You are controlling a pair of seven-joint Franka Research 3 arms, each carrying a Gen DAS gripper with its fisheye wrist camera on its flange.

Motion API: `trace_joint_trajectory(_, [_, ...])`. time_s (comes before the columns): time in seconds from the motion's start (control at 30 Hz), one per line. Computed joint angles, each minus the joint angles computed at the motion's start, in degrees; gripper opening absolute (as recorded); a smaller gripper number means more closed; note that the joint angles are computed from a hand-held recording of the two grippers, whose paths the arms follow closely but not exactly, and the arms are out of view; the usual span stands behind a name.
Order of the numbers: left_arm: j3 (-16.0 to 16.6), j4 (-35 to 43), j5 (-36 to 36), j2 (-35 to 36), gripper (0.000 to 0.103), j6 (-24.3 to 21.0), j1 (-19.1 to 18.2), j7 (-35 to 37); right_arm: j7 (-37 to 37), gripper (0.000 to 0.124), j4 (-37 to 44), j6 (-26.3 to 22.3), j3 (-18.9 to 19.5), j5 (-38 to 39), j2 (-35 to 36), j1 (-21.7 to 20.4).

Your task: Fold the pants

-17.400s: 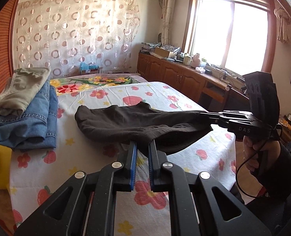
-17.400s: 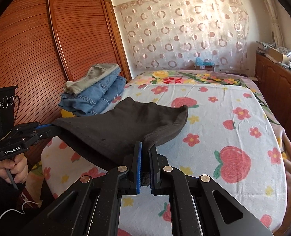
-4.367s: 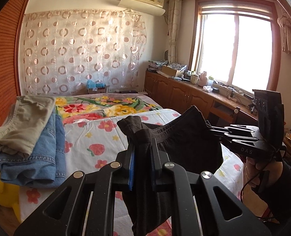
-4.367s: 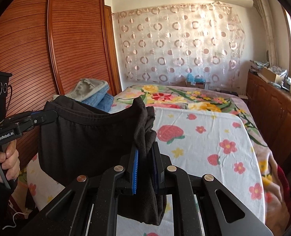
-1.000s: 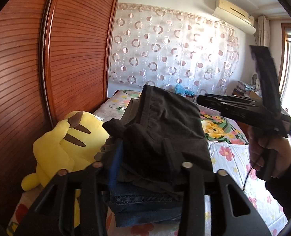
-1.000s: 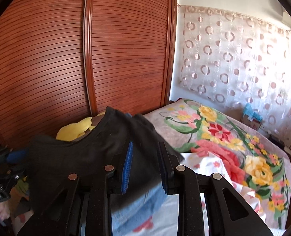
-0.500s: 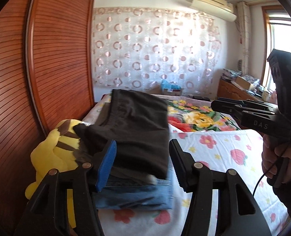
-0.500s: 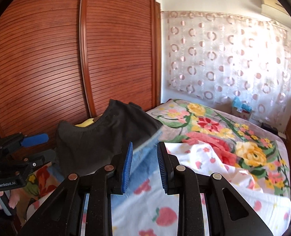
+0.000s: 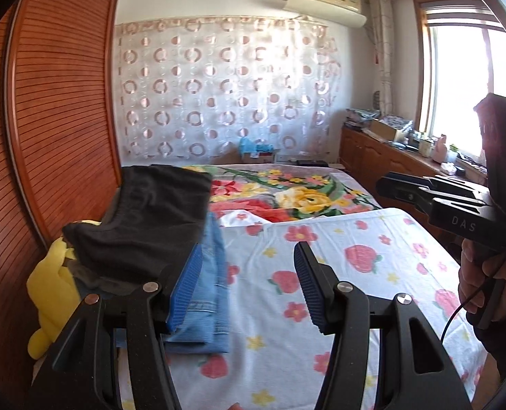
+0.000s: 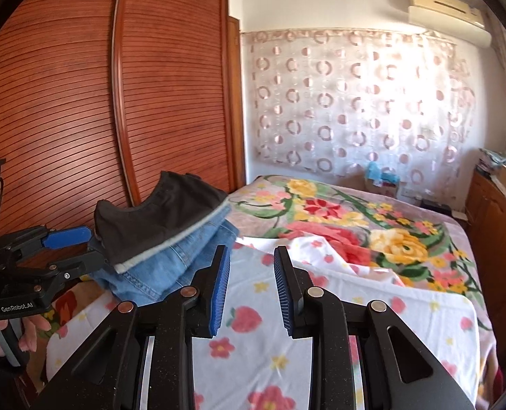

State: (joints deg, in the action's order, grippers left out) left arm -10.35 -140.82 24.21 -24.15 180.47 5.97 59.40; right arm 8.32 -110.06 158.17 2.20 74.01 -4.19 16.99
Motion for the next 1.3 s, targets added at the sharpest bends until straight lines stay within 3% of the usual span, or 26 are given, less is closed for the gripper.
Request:
trace_joint_trajectory(0.07, [-0.9, 0.1, 0.2, 0.0, 0.057, 0.1, 0.1, -0.2, 0.3, 0.029, -2.1, 1.5, 0.1, 0.5, -1.9, 0.1])
trace_joint_trajectory(0.4, [-5.4, 0.5, 2.0, -1.9, 0.057, -1.7, 1.1, -4.4, 2.5, 0.065, -14.5, 14.5, -0.4, 4.6, -13.1, 4.5])
trace_joint_trajectory(0.57, [-5.0, 0.6, 2.2, -2.1, 0.057, -2.2, -0.4, -5.7, 9.2, 0.066, -19.3, 21.7, 0.6, 1.8, -17.5, 6.9])
trace_joint_trajectory(0.7, [-7.7, 1.4, 4.2, -3.0, 0.057, -4.2, 1.6, -8.4, 15.2, 0.071, -22.6, 26.0, 2.1, -1.7, -20.4, 7.6])
trace_joint_trajectory(0.87, [-6.6, 1.2, 5.3, -3.8, 0.057, -4.1, 0.2, -9.4, 20.4, 0.072, -25.7, 30.0, 4.0, -4.3, -22.8, 8.5])
trace_joint_trajectory(1.03, [-6.1, 0.9, 5.7, -4.4, 0.057, -4.2, -0.7, -9.6, 23.1, 0.073, -27.7, 33.9, 2.0, -6.9, -23.2, 13.0])
trace_joint_trajectory(1.07, [-6.2, 1.0, 5.8, -4.4, 0.057, -4.1, -0.6, -9.7, 23.6, 0.073, -28.1, 34.9, -0.1, -8.2, -23.1, 15.4])
trace_joint_trajectory(1.3, [-8.2, 1.3, 7.4, -5.7, 0.057, -5.5, 0.9, -12.3, 29.0, 0.074, -30.1, 37.5, -6.0, -15.9, -23.0, 20.8])
